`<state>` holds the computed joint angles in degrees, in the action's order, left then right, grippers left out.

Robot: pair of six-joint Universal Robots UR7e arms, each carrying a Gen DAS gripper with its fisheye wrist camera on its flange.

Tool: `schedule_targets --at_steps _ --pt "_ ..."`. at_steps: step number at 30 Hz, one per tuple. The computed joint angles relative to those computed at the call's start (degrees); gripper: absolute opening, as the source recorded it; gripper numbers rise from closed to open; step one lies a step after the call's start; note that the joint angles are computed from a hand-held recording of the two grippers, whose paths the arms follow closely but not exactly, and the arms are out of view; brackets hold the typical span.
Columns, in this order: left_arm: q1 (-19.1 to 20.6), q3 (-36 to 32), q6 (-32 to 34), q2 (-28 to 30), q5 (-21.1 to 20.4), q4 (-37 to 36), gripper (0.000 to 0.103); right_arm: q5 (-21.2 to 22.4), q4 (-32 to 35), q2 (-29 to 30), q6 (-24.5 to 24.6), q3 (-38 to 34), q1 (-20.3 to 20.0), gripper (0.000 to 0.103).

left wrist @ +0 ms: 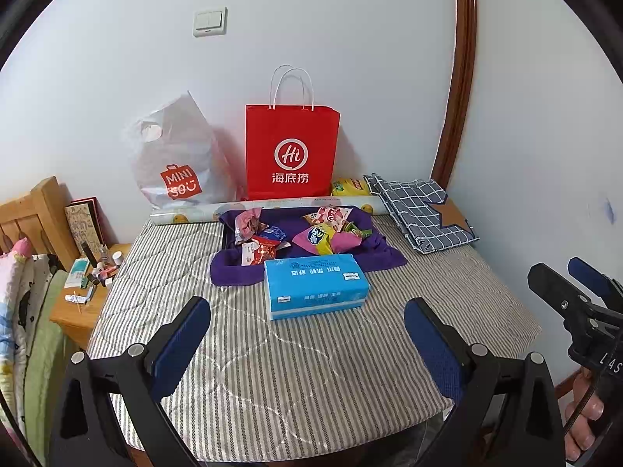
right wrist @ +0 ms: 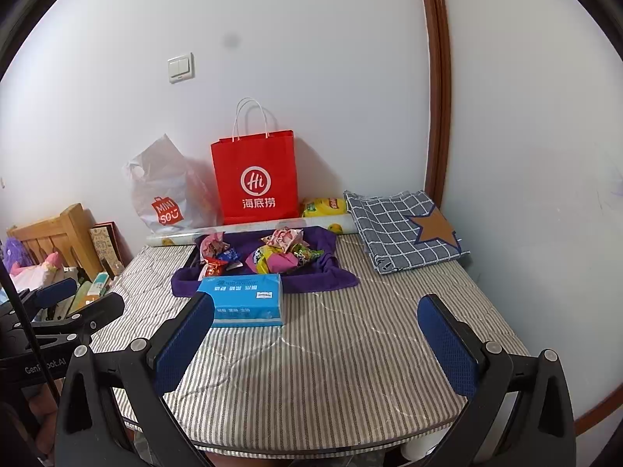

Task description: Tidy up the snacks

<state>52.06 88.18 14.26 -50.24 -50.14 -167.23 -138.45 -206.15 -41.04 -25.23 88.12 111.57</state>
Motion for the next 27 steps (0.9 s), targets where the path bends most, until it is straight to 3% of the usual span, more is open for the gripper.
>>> schedule_targets --at_steps 27 --pt "0.03 0.26 -0.21 -0.35 -0.15 0.19 0.101 0.09 -0.18 0.53 0.22 -0.23 0.08 0.103"
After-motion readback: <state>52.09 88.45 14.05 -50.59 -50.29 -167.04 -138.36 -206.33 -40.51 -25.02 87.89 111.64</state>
